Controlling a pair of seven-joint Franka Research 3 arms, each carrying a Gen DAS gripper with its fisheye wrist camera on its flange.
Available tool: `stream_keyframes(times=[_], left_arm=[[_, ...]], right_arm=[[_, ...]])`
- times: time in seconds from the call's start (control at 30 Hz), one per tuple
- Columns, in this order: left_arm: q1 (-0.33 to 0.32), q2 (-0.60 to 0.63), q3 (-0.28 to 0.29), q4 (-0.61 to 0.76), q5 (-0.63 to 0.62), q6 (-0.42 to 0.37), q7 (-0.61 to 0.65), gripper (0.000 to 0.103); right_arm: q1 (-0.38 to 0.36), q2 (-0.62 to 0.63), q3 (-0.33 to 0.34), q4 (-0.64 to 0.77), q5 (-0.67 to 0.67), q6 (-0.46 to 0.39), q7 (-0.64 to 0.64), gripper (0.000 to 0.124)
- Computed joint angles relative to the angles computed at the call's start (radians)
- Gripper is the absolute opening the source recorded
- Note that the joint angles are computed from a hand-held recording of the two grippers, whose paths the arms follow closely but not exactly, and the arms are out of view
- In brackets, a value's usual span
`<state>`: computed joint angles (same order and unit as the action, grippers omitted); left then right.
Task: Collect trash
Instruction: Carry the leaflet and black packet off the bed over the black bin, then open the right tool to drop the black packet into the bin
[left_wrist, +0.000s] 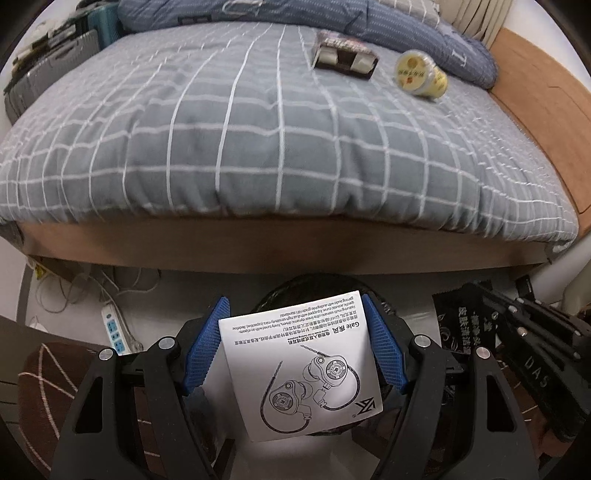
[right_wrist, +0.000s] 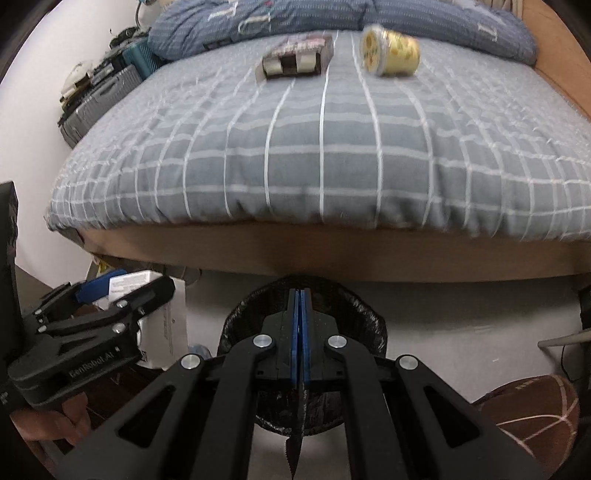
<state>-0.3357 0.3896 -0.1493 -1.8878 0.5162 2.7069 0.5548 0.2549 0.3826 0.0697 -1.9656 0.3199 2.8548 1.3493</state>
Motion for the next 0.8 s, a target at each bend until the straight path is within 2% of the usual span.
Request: stream_keyframes(times=[0.37, 0.63, 0.67, 0.7, 0.73, 0.8], left_arm=[[0.017, 0.067, 0.022, 0.013, -0.010, -0.005, 0.025, 0.072], [0.043, 0.070, 0.023, -0.012, -0.036, 0.007, 0.034, 0.072], [0.044, 0.071, 0.023, -0.011, -0.038, 0.008, 0.036, 0.072], [0.044, 0.074, 0.022, -0.009, -0.039, 0.009, 0.040, 0.072], [0.044, 0.076, 0.022, -0.008, -0.040, 0.010, 0.041, 0.072], [0.042, 0.083, 0.021, -0.002, -0.042, 0.011, 0.044, 0.072]], right_arm=[[0.022, 0.148, -0.006, 0.136, -0.039, -0.102, 0.030, 0.001], [0.035, 0.211, -0.005, 0.200, -0.047, -0.121, 0.039, 0.004], [0.050, 0.216, -0.021, 0.206, -0.061, -0.121, 0.058, 0.004], [0.058, 0.218, -0.031, 0.212, -0.071, -0.125, 0.073, 0.010], [0.055, 0.219, -0.031, 0.212, -0.070, -0.123, 0.080, 0.023], [0.042, 0.211, -0.026, 0.197, -0.060, -0.101, 0.083, 0.040]])
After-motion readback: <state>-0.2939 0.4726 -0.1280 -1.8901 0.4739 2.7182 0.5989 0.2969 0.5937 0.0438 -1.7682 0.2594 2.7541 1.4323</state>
